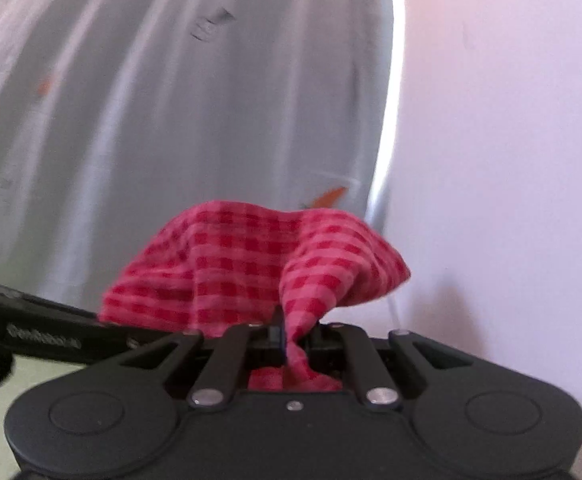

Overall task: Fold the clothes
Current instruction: 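Carry the folded shorts with both grippers onto the white clothes stack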

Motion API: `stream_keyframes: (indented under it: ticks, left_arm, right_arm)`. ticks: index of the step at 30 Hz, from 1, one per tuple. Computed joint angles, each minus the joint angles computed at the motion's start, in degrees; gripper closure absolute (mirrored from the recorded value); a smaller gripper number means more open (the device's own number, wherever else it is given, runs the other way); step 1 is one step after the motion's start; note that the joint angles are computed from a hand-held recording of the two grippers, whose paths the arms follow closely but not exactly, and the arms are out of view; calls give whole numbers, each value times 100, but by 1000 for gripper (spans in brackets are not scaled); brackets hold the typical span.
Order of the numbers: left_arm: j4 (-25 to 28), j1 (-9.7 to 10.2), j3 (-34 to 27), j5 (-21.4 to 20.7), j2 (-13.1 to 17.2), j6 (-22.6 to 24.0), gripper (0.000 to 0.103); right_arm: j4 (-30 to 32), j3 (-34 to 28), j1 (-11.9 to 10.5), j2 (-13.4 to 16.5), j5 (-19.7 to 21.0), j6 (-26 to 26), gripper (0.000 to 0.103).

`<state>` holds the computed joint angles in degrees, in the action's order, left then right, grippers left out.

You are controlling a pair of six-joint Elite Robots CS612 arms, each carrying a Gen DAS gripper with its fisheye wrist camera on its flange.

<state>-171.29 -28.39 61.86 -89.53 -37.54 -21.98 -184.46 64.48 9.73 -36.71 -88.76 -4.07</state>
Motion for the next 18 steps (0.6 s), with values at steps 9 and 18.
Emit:
stream_keyframes:
  ticks: [9,18]
  left_arm:
    - [652,84,22,1047,119,-789,17]
    - [675,194,303,916,30,-812,16]
  right_arm:
    - [-733,-291,216,489,-1168,-532,24]
    - [517,-206,147,411,-996,1066,7]
